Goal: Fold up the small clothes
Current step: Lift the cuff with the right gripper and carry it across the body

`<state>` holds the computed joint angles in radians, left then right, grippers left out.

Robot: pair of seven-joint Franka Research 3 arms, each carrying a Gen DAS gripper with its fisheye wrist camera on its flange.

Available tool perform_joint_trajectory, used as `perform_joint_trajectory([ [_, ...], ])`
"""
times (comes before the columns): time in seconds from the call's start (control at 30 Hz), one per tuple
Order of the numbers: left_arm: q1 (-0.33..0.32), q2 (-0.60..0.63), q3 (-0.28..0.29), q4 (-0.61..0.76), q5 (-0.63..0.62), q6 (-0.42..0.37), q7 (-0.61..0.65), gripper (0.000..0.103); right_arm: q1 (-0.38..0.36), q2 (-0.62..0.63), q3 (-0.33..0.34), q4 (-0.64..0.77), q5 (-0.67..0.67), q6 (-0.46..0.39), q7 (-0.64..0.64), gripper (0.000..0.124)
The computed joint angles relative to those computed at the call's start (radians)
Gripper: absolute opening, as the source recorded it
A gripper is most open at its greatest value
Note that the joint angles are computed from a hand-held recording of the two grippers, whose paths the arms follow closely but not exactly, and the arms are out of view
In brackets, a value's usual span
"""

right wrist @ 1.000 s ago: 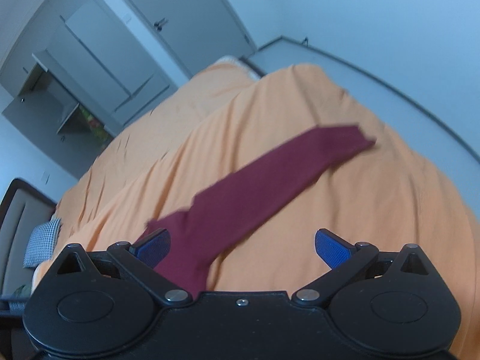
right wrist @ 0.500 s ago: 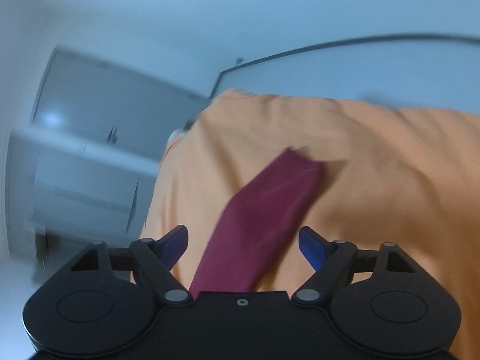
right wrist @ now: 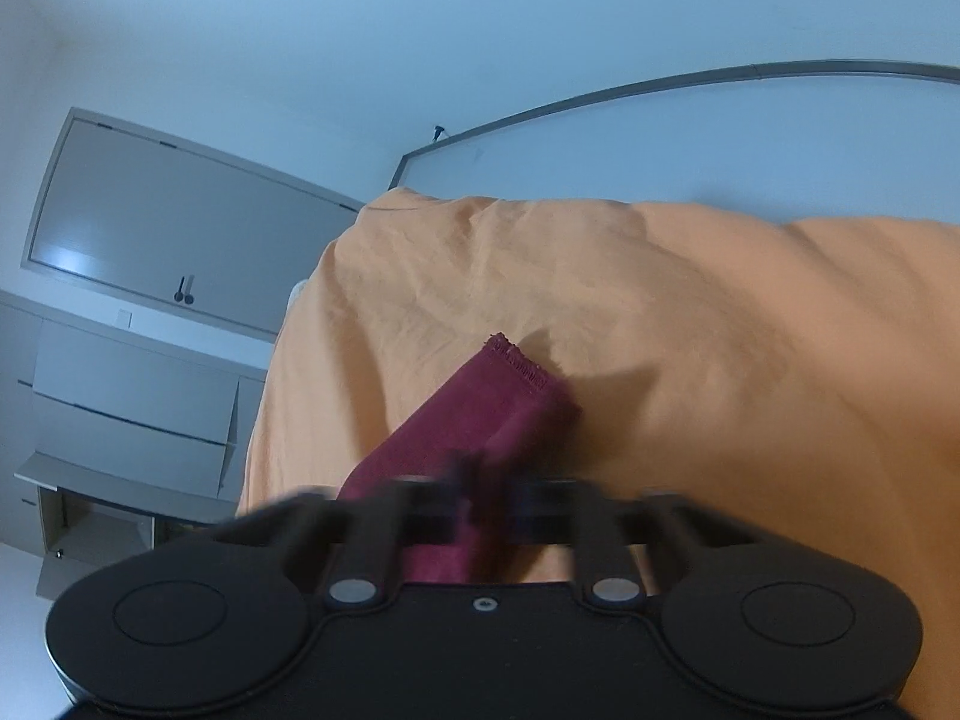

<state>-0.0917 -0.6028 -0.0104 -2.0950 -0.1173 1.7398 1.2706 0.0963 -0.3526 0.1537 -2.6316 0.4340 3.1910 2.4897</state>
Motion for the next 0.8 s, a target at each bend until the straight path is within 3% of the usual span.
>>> perform_joint_trajectory([
  [0.13, 0.018, -0.018, 0.027, -0.027, -0.003, 0.018, 0.009, 0.102, -0.199, -0.069, 0.189, 0.03, -0.134, -0.019, 0.013, 0.007],
  [0.23, 0.039, -0.038, 0.041, -0.058, 0.0, 0.04, 0.009, 0.102, -0.204, -0.107, 0.22, 0.09, -0.245, -0.079, -0.048, 0.007],
  [0.37, 0.067, -0.078, 0.064, -0.106, 0.034, 0.066, 0.044, 0.102, -0.056, -0.088, 0.176, 0.192, -0.323, -0.179, -0.167, 0.007],
  [0.5, 0.094, -0.112, 0.109, -0.14, 0.035, 0.065, 0.092, 0.102, 0.102, 0.01, 0.156, 0.315, -0.338, -0.271, -0.24, 0.007],
  [0.63, 0.146, -0.157, 0.125, -0.175, 0.11, 0.084, 0.15, 0.102, 0.197, 0.143, 0.191, 0.474, -0.4, -0.352, -0.213, 0.007],
  [0.8, 0.201, -0.199, 0.194, -0.202, 0.127, 0.099, 0.219, 0.102, 0.29, 0.329, 0.248, 0.71, -0.56, -0.412, -0.088, 0.007],
])
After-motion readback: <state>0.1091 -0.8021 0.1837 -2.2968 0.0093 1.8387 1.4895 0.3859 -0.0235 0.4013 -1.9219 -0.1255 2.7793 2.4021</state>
